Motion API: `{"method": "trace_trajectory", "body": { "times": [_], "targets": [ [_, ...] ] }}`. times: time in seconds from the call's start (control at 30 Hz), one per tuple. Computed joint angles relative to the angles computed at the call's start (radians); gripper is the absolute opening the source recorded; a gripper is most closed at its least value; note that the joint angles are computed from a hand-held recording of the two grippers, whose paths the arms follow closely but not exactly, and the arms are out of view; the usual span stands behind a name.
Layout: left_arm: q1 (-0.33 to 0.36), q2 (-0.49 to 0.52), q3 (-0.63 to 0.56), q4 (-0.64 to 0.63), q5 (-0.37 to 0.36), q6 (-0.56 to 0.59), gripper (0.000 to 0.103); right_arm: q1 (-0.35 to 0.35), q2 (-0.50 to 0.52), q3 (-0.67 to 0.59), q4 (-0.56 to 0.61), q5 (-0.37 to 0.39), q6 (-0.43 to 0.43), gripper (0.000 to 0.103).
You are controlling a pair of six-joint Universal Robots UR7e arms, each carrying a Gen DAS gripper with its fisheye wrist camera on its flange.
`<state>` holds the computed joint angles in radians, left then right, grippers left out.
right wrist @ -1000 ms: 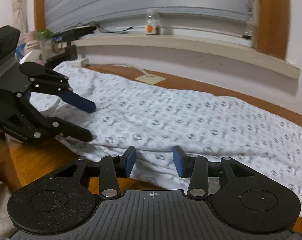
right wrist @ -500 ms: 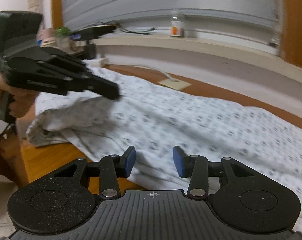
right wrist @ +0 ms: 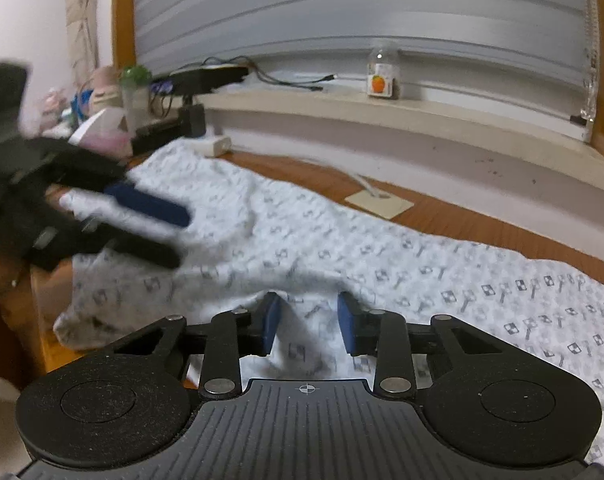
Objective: Fold clothes
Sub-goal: 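Pinch the sheet edge with the left gripper while the right gripper pinches the sheet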
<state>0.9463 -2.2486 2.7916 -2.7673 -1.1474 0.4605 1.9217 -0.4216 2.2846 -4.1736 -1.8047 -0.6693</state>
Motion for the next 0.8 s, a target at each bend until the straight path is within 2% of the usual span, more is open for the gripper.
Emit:
{"method": "trace_trajectory", "body": {
  "times": [0.03,0.1,0.13,0.17,0.23,0.3,0.43,0.8],
  "targets": [
    [-0.005,-0.020,0.006,0.023,0.004,-0.006,0.058,0.001,0.001,-0.002,-0.001,-0.001,0.000,0.033],
    [-0.008,-0.032,0.015,0.045,0.011,-0.006,0.058,0.000,0.001,0.001,-0.007,-0.004,-0.002,0.033],
    [-0.005,-0.025,0.019,0.040,0.018,0.001,0.052,-0.001,-0.002,0.005,-0.006,-0.003,-0.003,0.033],
    [0.004,-0.010,0.020,0.027,0.024,0.013,0.033,-0.005,-0.008,0.014,-0.003,0.000,-0.005,0.033],
    [0.035,0.026,0.012,-0.027,0.016,0.037,0.011,-0.015,-0.021,0.039,0.002,0.010,-0.012,0.034],
    [0.075,0.062,-0.004,-0.089,-0.005,0.059,0.006,-0.025,-0.030,0.065,0.001,0.017,-0.021,0.034],
    [0.140,0.120,-0.055,-0.146,-0.049,0.073,0.005,-0.034,-0.034,0.093,0.002,0.027,-0.038,0.034],
    [0.203,0.168,-0.085,-0.158,-0.062,0.086,0.005,-0.012,-0.018,0.053,0.049,0.029,-0.070,0.034]
  ]
}}
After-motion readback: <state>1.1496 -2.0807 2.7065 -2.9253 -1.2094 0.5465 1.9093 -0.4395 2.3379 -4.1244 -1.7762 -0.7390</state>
